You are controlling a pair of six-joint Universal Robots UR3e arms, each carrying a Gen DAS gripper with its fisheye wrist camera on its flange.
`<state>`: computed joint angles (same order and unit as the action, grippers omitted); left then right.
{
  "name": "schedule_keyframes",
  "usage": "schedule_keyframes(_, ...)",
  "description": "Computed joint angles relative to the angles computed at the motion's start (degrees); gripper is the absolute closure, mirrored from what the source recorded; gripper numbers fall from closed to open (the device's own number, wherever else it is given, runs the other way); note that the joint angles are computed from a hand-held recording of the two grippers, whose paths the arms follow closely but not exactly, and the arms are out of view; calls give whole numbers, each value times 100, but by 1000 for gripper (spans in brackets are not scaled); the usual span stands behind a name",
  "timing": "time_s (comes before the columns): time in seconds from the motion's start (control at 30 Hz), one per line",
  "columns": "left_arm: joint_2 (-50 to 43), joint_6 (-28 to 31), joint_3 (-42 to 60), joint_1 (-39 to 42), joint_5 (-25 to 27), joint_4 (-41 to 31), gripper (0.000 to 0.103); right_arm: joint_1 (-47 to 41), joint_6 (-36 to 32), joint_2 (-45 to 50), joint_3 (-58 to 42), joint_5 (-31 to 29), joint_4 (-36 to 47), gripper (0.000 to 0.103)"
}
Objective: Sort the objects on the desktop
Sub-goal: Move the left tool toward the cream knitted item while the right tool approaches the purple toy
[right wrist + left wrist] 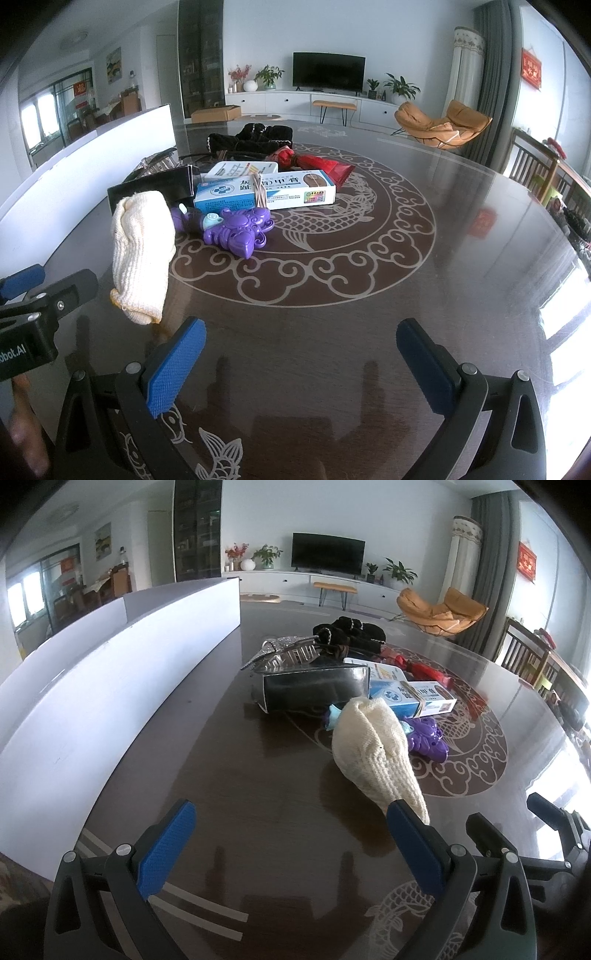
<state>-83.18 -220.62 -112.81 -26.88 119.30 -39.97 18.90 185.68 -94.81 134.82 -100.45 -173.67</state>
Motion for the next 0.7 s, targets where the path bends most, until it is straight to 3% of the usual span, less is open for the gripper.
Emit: schedule_keyframes(0.7, 83, -185, -14, 179, -126, -282, 0, 7, 1, -27, -14, 2, 40, 0)
